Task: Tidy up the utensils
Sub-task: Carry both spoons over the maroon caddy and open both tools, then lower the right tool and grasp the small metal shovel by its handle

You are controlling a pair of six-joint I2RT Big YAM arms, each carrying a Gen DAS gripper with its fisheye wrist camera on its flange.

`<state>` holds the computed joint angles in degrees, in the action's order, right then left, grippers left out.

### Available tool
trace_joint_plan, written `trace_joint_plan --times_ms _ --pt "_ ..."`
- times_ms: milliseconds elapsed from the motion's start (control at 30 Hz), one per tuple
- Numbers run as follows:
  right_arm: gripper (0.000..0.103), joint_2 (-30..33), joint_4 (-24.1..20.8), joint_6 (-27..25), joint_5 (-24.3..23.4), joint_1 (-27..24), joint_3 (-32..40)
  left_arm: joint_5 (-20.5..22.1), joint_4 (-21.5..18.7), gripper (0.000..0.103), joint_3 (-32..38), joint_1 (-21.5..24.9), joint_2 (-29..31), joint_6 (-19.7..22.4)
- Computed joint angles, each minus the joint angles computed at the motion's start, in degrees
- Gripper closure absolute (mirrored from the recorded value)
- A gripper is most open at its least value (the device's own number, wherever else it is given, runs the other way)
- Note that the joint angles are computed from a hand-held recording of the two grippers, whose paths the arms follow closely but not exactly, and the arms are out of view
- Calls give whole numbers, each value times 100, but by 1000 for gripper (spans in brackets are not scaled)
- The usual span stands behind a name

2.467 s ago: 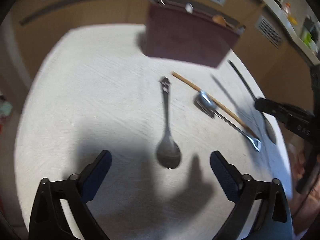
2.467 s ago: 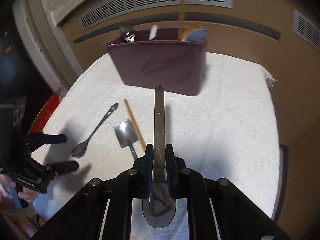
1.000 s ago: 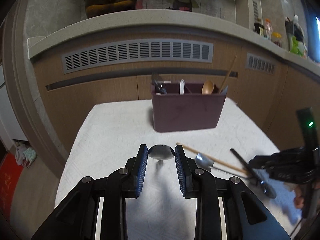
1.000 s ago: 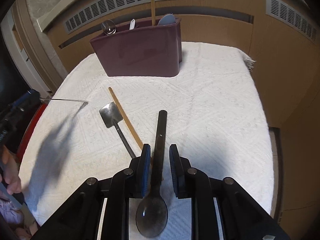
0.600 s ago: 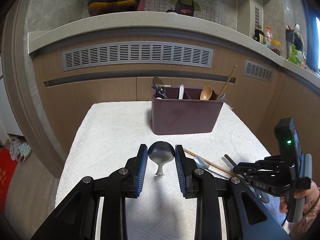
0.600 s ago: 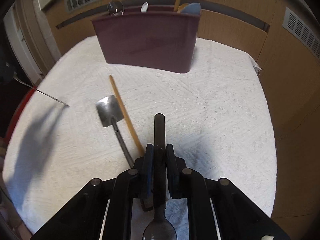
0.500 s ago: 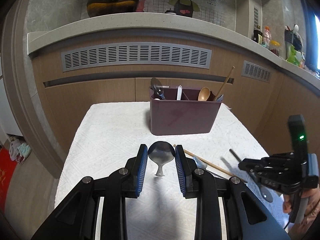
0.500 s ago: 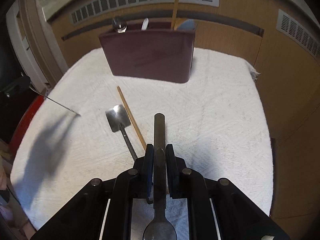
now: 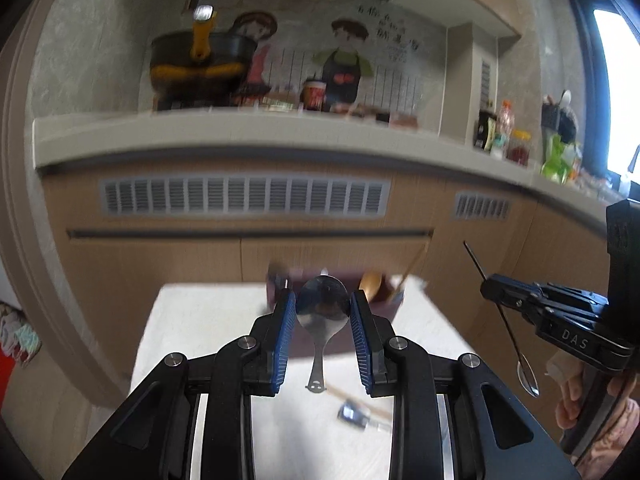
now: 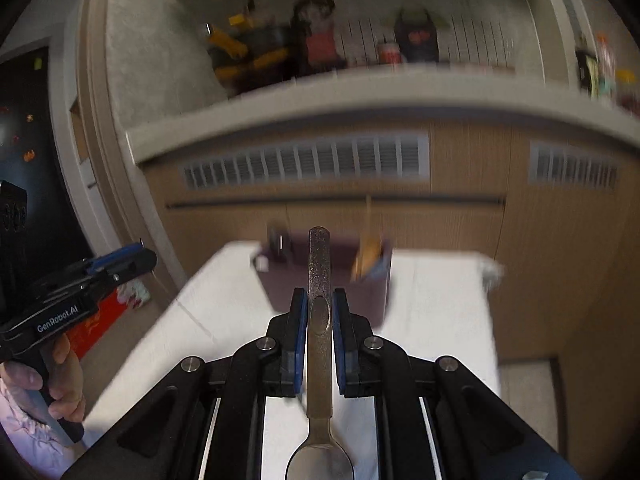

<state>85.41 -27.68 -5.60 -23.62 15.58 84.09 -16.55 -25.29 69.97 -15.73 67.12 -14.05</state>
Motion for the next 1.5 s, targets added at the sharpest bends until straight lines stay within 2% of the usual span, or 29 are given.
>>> trace_joint_plan --times_ms 233,433,600,733,933,1033,1100,1133,1200,1333,1500 --pt "92 754 743 622 421 241 1449 336 250 74 1055 479 591 253" --pt "92 1645 491 653 1146 530 2502 933 137 74 1578 914 1207 -13" --pt "92 2126 532 731 1600 681 2862 1190 86 74 1692 1101 1596 -207" --pt "92 2483 522 924 1723 746 3110 1367 53 74 1747 1160 1826 -334" --pt "92 2722 1058 831 2057 820 3014 1558 92 74 1778 1200 2133 -451" --pt "91 2769 1062 731 2111 823 2979 1706 4 73 1899 1238 2327 -524" --pt "87 2745 1011 702 2026 798 2926 1737 -32 71 1902 1246 2373 -533" --pt "84 2708 1003 698 1993 777 2866 1745 -68 66 1906 1247 2387 -534" --pt "83 2583 997 724 1902 720 2693 1736 -96 57 1875 1240 2372 -536" --pt "81 2118 1034 618 1506 564 2116 1617 -69 56 1671 1202 2221 -524" --pt "66 1441 1072 -53 1007 393 1201 1442 -227 56 1294 1092 1949 -525"
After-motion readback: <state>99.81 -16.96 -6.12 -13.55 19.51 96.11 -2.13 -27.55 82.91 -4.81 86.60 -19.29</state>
